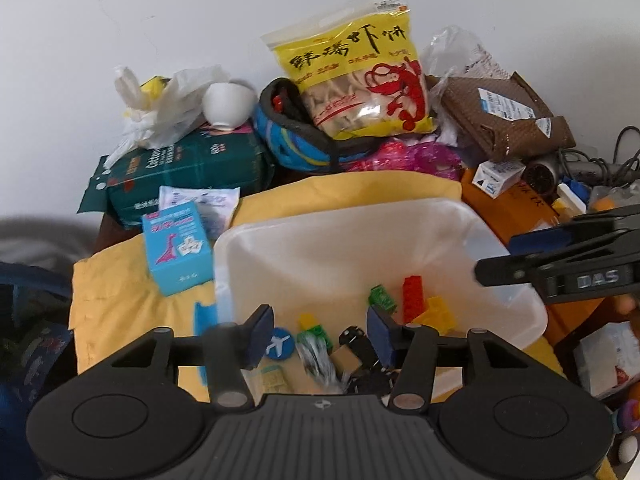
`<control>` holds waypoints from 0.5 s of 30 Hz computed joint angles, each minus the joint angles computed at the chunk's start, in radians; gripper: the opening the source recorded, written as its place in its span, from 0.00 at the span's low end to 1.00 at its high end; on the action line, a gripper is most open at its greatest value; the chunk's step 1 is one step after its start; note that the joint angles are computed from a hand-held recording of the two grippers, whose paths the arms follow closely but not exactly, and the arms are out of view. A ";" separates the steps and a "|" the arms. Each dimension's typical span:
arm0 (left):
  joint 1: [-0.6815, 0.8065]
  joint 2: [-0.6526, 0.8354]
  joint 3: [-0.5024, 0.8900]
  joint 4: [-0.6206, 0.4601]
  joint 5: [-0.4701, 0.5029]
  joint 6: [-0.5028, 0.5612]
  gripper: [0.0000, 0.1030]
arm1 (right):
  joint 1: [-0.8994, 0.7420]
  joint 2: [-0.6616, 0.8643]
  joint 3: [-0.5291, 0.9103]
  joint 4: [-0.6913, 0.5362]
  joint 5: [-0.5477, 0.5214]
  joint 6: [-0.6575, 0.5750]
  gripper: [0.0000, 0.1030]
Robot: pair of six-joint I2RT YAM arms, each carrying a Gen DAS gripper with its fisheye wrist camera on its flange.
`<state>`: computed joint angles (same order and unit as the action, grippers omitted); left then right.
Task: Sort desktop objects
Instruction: 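Carry the white car and yellow block over the bin and open both tools, then grasp the teal figure with the left tool while the right tool grasps another yellow block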
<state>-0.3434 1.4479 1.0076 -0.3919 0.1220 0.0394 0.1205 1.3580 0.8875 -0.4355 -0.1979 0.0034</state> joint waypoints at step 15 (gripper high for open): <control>-0.213 -0.444 -0.789 0.285 -0.087 -0.121 0.55 | 0.260 -0.542 -0.704 0.157 0.040 0.023 0.41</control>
<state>-0.5559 1.0042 0.2181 -0.1065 0.0346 -0.0814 0.3809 0.8161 0.1832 -0.2784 -0.1580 0.0266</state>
